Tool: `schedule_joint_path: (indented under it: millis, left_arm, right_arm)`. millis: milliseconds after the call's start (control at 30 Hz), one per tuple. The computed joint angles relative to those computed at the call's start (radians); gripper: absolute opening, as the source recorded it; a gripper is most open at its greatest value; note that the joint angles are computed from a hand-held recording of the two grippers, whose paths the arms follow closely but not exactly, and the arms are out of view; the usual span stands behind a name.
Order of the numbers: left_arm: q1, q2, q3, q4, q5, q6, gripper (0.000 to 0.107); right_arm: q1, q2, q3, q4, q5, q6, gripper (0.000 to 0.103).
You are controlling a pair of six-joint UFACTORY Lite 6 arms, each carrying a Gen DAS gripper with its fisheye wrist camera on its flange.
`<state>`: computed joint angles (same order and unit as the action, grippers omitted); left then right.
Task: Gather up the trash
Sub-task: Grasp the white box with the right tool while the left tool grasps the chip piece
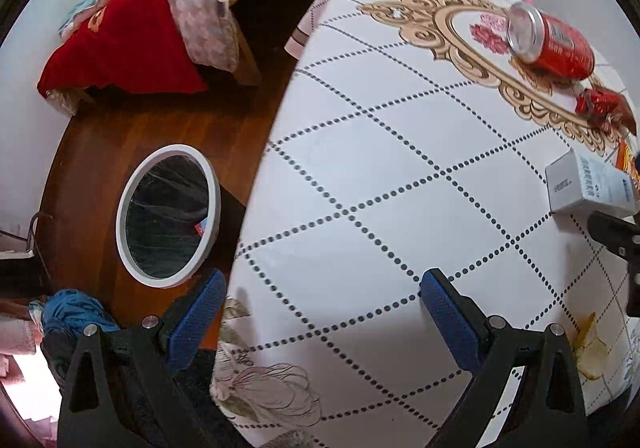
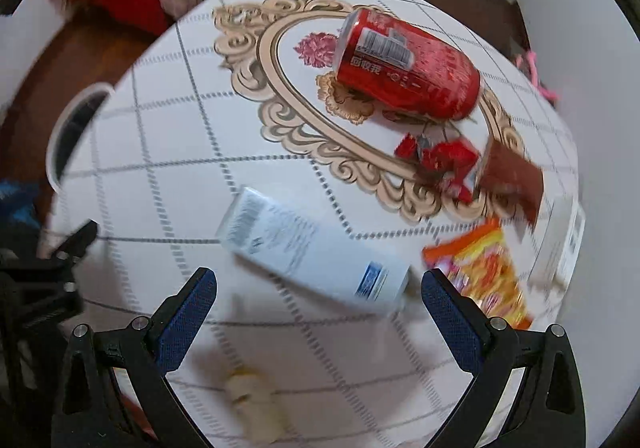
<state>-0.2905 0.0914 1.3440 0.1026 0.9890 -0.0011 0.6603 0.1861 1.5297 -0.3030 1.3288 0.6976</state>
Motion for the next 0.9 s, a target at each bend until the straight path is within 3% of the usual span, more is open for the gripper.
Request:
schedule_joint_path:
  millis: [233,300,333,500,567,733,900]
  left_arm:
    - [-0.019,0.009,-0.004,0.015,-0.008,-0.018,0.102]
    - [-0.01,0.014,-0.008,0.009,-0.016,-0.008,0.102]
    - [-0.008,0.014,-0.007,0.006,-0.016,-0.005,0.102]
    - [-0.02,0.002,-0.016,0.03,-0.015,-0.022,0.102]
    - [-0.03,-0.008,-0.021,0.049,-0.014,-0.031,0.102]
    - [-0.061,-0.071,-0.019,0.002,0.029,-0.012,0.102]
    - [-0.158,-0.157,-0.022,-0.185,0.127,0.035,0.1]
  right_arm:
    - [-0.004,0.075,-0.011,-0.065,-0.061,-0.154,0.102]
    - [-0.01,0.079,-0.013,-0.048,-0.08,-0.169,0.087]
    - [-0.017,0.078,-0.016,-0.03,-0.09,-0.175,0.072]
    - [-0.022,0.01,-0.07,0.018,-0.128,-0.118,0.048]
    - [-0.029,-0.056,-0.126,0.056,-0.141,-0.061,0.042]
    - [-0.047,-0.382,-0.346,0.112,-0.131,0.192,0.04]
    - [0.15,-0.736,-0.581,0.075,0.042,0.589,0.04]
